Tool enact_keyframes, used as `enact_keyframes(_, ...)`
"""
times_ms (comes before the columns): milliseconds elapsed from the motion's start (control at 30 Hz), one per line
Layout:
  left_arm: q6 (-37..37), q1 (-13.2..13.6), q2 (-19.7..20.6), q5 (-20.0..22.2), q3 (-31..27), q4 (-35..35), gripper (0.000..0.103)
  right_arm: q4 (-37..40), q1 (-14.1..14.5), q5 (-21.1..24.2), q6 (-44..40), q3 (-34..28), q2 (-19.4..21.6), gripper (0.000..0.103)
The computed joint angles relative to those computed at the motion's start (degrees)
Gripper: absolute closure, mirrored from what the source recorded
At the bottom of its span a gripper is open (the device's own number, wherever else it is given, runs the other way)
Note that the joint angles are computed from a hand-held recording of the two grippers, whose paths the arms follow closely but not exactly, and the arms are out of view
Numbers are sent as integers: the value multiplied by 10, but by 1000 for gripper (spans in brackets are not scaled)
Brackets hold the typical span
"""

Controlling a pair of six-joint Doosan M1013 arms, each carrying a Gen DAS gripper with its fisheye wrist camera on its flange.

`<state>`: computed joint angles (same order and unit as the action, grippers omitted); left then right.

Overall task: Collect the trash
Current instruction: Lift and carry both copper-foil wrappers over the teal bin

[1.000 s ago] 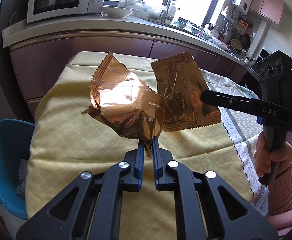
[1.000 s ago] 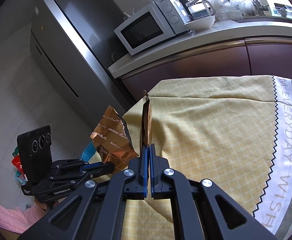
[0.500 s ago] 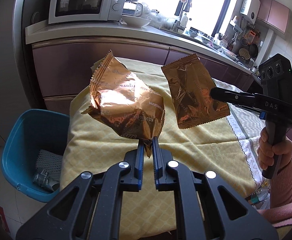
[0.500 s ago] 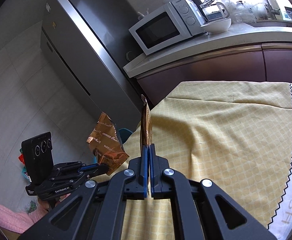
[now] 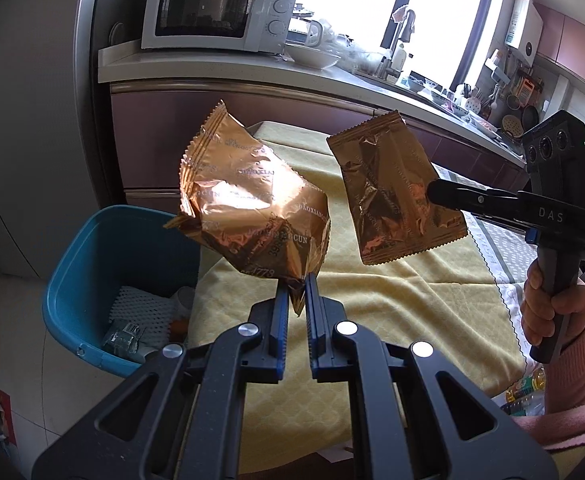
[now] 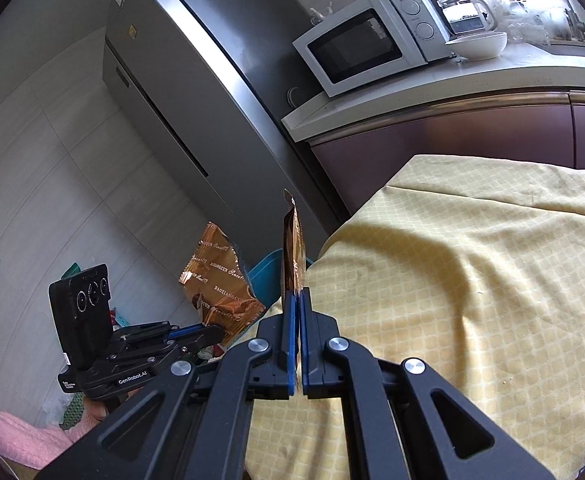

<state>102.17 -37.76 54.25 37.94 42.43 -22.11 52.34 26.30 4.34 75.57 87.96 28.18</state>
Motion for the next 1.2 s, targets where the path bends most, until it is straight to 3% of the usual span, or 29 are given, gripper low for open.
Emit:
enact_keyframes(600, -28, 17, -24, -30, 44, 27, 94, 32, 4, 48, -38, -59, 37, 101)
enact_keyframes(933, -86, 25, -29, -39, 51, 85, 94, 8, 4, 79, -21, -97, 60, 102)
enact_keyframes(1200, -118, 33, -17, -22, 33, 109, 94, -33, 5, 107, 14, -132, 79, 102)
